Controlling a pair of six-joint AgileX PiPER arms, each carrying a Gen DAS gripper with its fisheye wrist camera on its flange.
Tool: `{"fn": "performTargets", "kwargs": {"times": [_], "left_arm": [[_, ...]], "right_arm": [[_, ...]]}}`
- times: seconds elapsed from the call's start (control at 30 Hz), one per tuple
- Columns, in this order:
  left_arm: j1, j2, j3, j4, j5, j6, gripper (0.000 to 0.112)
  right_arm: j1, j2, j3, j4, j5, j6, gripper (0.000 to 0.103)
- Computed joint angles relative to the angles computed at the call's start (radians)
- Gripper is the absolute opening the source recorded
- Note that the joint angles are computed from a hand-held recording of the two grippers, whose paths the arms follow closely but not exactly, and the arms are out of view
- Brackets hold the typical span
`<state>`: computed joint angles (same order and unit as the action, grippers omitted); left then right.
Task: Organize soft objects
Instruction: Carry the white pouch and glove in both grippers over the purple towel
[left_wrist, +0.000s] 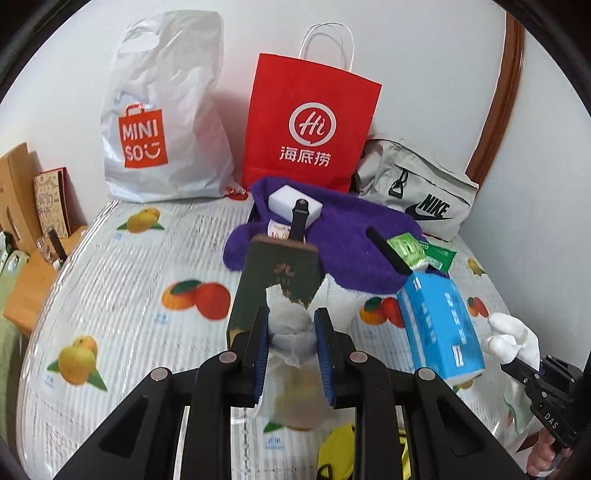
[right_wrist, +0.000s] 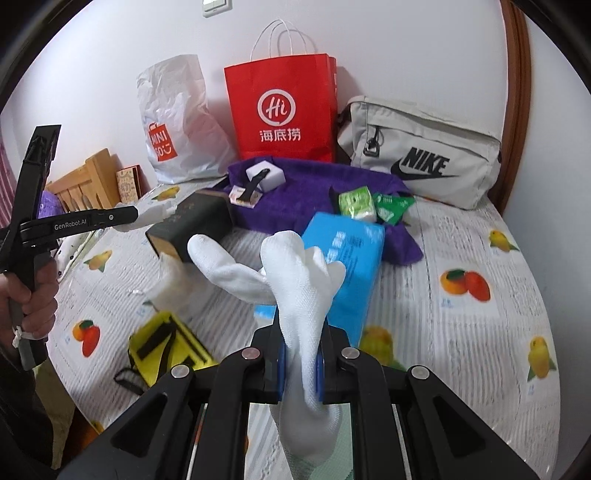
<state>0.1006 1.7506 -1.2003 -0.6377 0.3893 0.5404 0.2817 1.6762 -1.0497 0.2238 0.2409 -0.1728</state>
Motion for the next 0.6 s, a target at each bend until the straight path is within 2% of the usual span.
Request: {"fn": "performTargets", "kwargs": {"times": [0.2, 0.6], "left_arm": [[-0.011, 0.071, -0.136, 0.105, 0.046, -0.109, 0.023], [-0.034, 0.278, -0.466, 0.299, 0.171, -0.302, 0.023]], "right_arm": [[-0.024, 0.074, -0.127, 0.052, 0.044, -0.039, 0.012], [-0.058, 0.287, -0.457, -0.002, 0.160, 0.014, 0.012]]}}
